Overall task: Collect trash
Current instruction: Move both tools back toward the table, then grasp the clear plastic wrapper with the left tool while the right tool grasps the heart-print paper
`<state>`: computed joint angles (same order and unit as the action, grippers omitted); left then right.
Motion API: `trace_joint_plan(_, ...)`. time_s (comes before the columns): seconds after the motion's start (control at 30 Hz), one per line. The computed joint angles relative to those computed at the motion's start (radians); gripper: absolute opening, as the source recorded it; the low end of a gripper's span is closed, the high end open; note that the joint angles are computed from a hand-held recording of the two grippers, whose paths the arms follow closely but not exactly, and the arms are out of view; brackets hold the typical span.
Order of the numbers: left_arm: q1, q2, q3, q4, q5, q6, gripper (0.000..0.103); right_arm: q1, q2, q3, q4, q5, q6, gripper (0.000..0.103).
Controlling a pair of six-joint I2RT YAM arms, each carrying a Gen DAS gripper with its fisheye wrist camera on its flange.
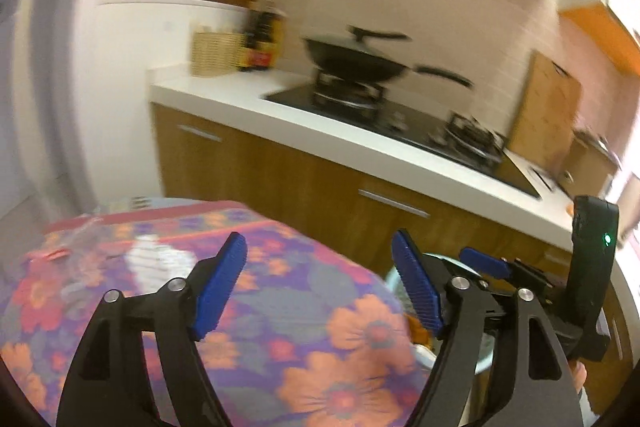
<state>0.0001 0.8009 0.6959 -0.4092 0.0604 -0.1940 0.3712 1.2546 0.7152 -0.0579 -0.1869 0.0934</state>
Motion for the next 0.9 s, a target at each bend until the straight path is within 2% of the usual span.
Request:
trace_joint_plan(0.07, 0.176, -0.032, -0.010, -0.025, 0.103, 0.052, 0.080, 0.102, 0.048, 0.041, 0.009, 0.057, 0.010, 0.059)
trace_joint_plan(0.13, 0.353, -0.031, -0.009, -0.042, 0.213, 0.098, 0.081, 0.186, 0.114, 0.097, 0.010, 0.096, 0.023, 0.065)
trace_joint_plan(0.2, 0.573, 0.002, -0.006, -0.046, 0.328, 0.165, 0.081, 0.247, 0.190, 0.168, -0.007, 0.102, 0.029, 0.066)
trace_joint_plan(0.3, 0.804, 0.087, 0.006, -0.017, 0.427, 0.244, 0.081, 0.318, 0.316, 0.290, -0.042, 0.101, 0.036, 0.066)
trace_joint_plan(0.37, 0.943, 0.202, 0.027, 0.017, 0.473, 0.299, 0.081, 0.365, 0.418, 0.381, -0.061, 0.100, 0.044, 0.066)
trace_joint_plan(0.47, 1.073, 0.387, 0.066, 0.076, 0.496, 0.329, 0.081, 0.415, 0.567, 0.509, -0.070, 0.111, 0.069, 0.073)
trace_joint_plan(0.57, 1.143, 0.570, 0.139, 0.097, 0.535, 0.309, 0.081, 0.444, 0.698, 0.619, -0.065, 0.126, 0.089, 0.076)
trace_joint_plan(0.67, 1.151, 0.703, 0.214, 0.091, 0.568, 0.283, 0.081, 0.464, 0.796, 0.708, -0.060, 0.167, 0.096, 0.079)
trace_joint_plan(0.77, 1.134, 0.797, 0.265, 0.094, 0.568, 0.235, 0.081, 0.487, 0.868, 0.772, -0.043, 0.237, 0.085, 0.080)
trace_joint_plan(0.87, 1.121, 0.844, 0.260, 0.130, 0.586, 0.218, 0.081, 0.513, 0.893, 0.760, 0.026, 0.341, 0.066, 0.080)
trace_joint_plan(0.9, 1.117, 0.847, 0.245, 0.146, 0.585, 0.225, 0.081, 0.514, 0.895, 0.762, 0.025, 0.336, 0.057, 0.080)
